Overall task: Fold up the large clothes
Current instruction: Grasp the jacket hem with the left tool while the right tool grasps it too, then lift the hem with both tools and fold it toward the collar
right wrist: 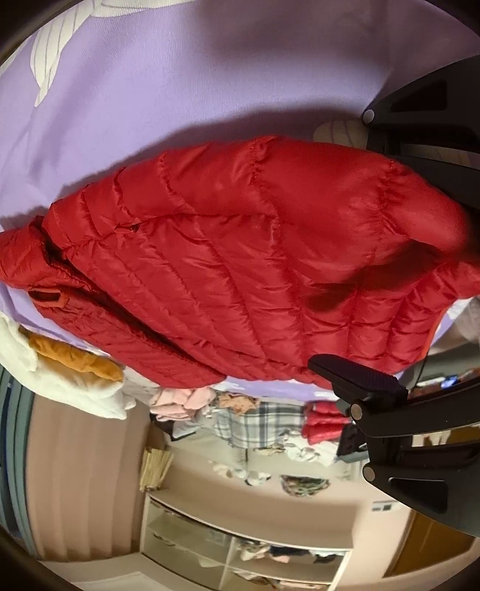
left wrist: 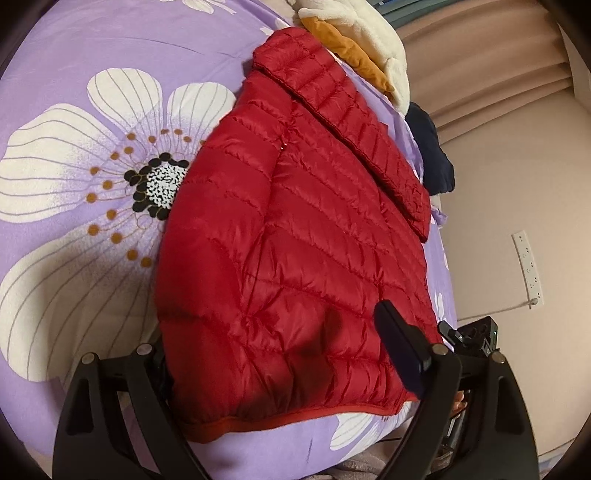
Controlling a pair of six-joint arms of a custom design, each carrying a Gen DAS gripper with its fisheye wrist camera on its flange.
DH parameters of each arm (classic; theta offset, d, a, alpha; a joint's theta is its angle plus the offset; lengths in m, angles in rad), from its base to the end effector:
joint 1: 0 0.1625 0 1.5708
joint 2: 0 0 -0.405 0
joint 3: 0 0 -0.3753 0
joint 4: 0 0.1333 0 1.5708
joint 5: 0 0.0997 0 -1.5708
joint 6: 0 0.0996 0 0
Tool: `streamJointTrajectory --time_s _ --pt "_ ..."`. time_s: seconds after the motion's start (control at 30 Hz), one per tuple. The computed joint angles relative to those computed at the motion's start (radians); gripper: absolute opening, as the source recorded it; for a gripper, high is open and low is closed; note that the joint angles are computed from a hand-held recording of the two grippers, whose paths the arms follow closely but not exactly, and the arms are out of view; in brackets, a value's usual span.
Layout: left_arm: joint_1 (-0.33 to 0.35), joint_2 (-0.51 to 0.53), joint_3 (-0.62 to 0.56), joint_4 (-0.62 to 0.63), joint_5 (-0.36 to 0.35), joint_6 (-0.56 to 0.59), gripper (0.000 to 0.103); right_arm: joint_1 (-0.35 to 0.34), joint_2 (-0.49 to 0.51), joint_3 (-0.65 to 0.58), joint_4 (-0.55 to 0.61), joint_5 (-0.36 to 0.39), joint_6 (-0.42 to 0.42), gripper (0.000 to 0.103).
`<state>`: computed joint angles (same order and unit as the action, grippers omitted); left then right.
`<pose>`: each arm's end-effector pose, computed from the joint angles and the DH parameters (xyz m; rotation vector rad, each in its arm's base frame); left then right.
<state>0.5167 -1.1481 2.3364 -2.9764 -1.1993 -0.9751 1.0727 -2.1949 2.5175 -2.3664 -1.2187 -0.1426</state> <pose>-0.2846 -0.3566 0.1145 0.0581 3.0570 -0.6639 0.0275 -0.3003 0.3344 0.3833 2.8244 -0.8109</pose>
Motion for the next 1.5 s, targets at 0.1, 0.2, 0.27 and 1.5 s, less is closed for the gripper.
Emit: streamJointTrajectory --time_s 0.1,0.2,0.27,1.5 --pt "-0.007 -0.006 0.01 -0.004 -0.023 0.007 0.089 0.015 -0.004 -0.01 0.031 -0.029 -0.01 0.068" --pt "-0.014 -0.006 0.025 -0.017 -0.059 0.011 0.088 0.036 -0.017 -0.013 0.058 -0.064 -0.012 0.068" --pt "-0.024 -0.001 0.029 -0.012 -0.063 0.011 0.087 0.041 -0.032 -0.016 0.087 -0.083 -0.019 0.068" --pt "-0.123 -0.014 -0.073 0.053 0.252 0.053 0.014 0.421 0.083 0.026 -0.412 -0.408 -0.067 0.019"
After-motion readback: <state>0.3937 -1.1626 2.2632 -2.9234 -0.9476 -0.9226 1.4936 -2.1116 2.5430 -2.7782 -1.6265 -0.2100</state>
